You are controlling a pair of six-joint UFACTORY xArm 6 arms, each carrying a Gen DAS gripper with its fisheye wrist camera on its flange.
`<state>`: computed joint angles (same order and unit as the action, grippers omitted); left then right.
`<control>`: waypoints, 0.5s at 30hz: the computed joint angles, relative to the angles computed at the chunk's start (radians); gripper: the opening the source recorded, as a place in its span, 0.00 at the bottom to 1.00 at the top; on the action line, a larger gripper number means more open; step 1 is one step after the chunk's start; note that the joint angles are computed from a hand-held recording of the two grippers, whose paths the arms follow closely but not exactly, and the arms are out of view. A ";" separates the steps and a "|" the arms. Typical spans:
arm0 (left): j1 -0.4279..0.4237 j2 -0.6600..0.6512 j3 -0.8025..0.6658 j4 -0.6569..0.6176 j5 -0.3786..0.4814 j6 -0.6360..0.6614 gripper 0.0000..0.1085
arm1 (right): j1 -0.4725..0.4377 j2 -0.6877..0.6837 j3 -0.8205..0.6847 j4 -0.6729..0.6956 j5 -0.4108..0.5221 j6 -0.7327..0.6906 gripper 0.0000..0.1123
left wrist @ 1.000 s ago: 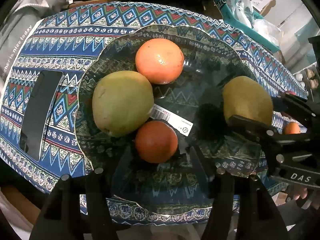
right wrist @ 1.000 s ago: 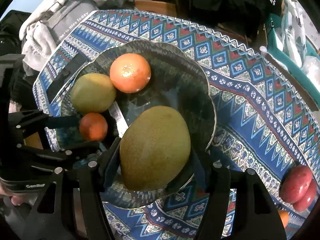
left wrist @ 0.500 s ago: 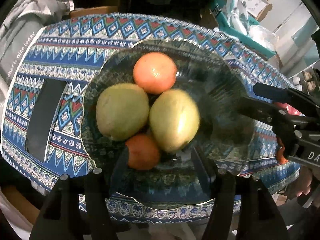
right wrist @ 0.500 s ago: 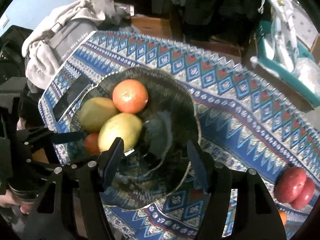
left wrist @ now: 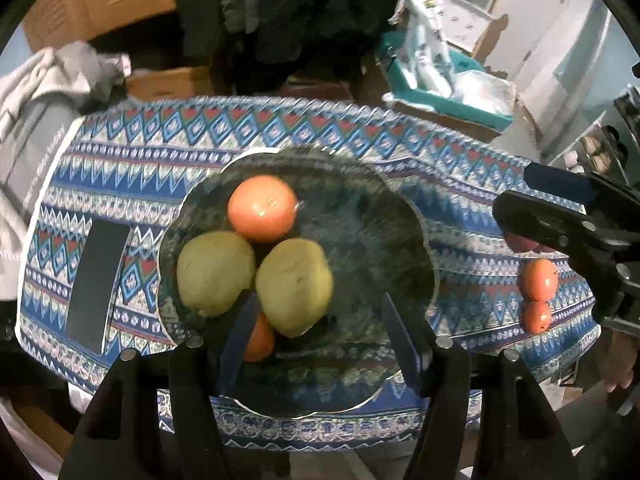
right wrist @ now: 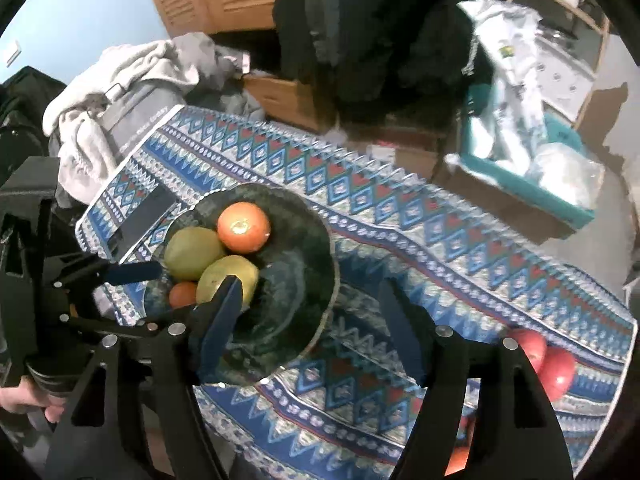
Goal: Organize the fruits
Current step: 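Move both tools back toward the apples and oranges on the cloth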
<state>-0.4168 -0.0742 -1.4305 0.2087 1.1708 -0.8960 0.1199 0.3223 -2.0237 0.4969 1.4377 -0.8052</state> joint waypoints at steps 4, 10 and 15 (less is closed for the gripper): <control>-0.022 0.019 -0.051 0.031 -0.011 0.003 0.60 | -0.044 0.008 -0.045 0.022 0.023 0.004 0.65; -0.059 0.045 -0.122 0.098 -0.025 -0.032 0.60 | -0.114 0.048 -0.154 0.060 0.074 0.028 0.65; -0.088 0.083 -0.193 0.139 -0.017 -0.032 0.60 | -0.169 0.086 -0.246 0.086 0.107 0.036 0.69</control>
<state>-0.5052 0.0088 -1.6239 0.3480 1.1539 -0.9284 -0.0495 0.4081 -2.2695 0.5825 1.5450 -0.7694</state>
